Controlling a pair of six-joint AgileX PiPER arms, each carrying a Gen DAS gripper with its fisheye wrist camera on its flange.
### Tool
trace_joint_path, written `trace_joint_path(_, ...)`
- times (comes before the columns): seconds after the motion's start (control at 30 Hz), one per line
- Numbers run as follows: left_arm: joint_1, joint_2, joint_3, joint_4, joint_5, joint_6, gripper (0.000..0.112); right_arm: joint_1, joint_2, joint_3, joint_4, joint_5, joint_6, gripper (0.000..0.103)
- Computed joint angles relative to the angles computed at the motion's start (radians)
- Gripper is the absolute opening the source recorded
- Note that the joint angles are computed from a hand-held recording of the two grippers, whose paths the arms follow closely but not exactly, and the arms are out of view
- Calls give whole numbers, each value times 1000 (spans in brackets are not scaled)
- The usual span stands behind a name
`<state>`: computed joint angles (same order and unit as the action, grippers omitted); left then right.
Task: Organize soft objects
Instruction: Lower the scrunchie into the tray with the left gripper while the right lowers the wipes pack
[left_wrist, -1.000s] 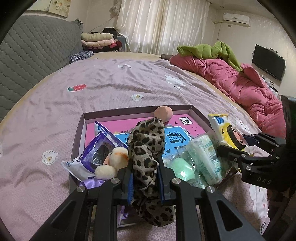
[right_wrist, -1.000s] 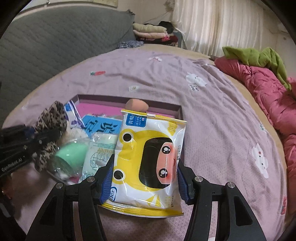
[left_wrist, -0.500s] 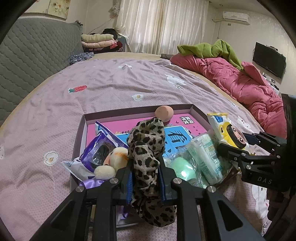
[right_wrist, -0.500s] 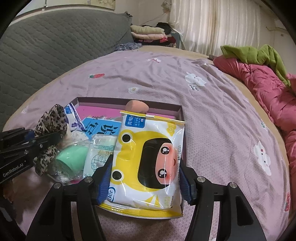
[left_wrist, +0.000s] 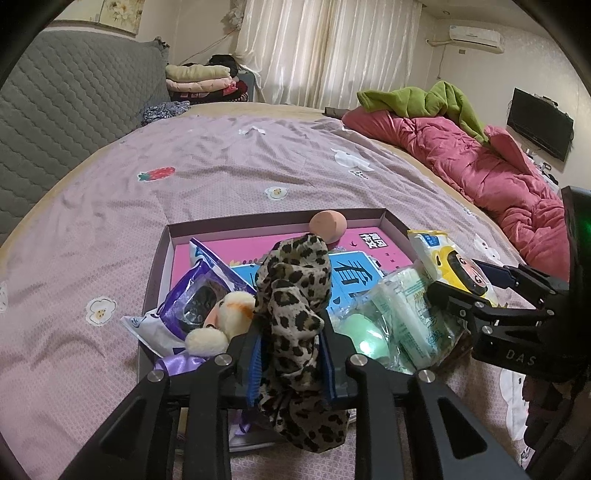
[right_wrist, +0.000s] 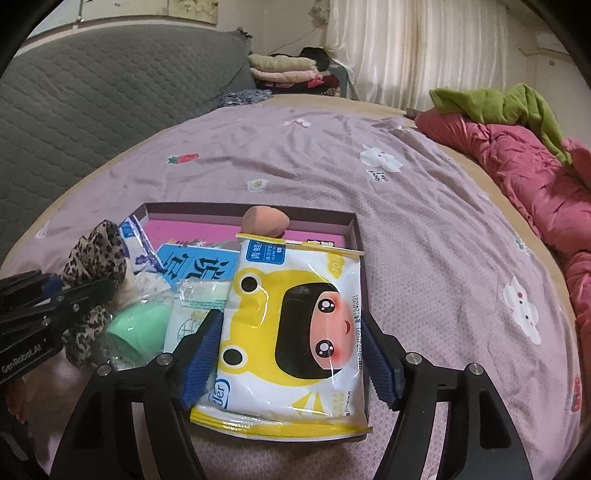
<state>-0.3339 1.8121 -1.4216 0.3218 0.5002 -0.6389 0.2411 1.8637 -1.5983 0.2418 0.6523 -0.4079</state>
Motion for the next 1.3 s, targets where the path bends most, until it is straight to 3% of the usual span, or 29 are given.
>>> trace_joint_path(0.23, 10, -5, 2, -53, -8, 44, 37, 4, -10, 9, -23, -19, 21, 74)
trace_joint_path(0.57, 10, -6, 5, -54, -13, 49, 41, -4, -30, 27, 11, -39, -21, 74)
trace_joint_path(0.73, 9, -6, 3, -65, -18, 57, 51, -6, -31, 26, 19, -36, -28, 74)
trace_joint_path(1.17, 9, 8, -33, -72, 4, 26, 58, 3, -41, 42, 24, -55, -33, 74)
trace_joint_path(1.3, 4, 5, -35, -43, 11, -3, 65, 8, -48, 51, 32, -67, -48, 74)
